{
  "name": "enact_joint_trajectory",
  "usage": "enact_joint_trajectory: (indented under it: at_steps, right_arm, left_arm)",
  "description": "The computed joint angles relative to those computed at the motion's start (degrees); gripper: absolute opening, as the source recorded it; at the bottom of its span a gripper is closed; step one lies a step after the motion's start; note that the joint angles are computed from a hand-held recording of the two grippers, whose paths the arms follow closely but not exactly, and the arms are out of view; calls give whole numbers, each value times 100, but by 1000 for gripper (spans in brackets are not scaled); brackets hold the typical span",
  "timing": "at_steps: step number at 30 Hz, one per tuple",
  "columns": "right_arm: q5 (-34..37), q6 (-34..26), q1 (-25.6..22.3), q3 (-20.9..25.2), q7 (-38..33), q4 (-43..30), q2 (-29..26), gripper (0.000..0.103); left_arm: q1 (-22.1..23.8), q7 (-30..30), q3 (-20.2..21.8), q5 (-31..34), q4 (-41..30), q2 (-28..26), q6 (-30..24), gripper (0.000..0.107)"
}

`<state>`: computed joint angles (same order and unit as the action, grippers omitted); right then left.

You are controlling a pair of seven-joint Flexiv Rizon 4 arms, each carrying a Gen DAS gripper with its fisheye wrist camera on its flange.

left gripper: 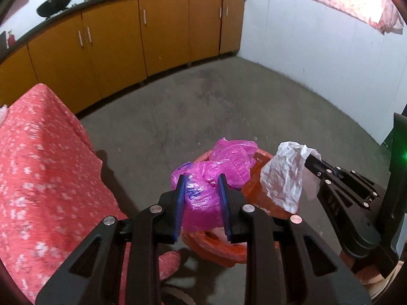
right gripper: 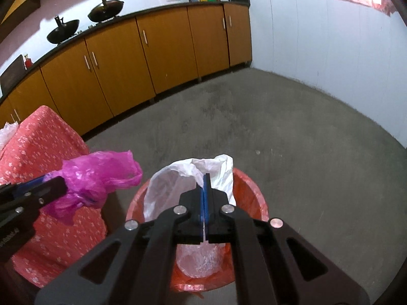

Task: Collect trash
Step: 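Open both grippers to drop the pink and white bags into the bin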

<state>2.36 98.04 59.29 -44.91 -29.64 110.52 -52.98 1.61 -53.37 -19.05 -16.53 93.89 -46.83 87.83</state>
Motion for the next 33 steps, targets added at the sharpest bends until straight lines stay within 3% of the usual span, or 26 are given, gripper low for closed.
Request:
enact_joint_trajectory:
  at_steps: [8,17,27,33]
  right_arm:
    - [-285,-148,-633,581,42,-428,-27,5]
    - [-485,-165,-744,598,56,-596,-80,10]
    - [-466,-182,-520,402,140,-427,-46,12]
    - [-436,-86,-158,-39,-15,-289,9,17]
  left_arm:
    - [-596,-247,699,24,-667,-313,-632,27]
    - [-645,-319,755,32,-849,-441,-783,32]
    - [-486,-382,596,-123,-851,-460,-811,33]
    - [99,-277,-98,-279,-359,-152,56,37]
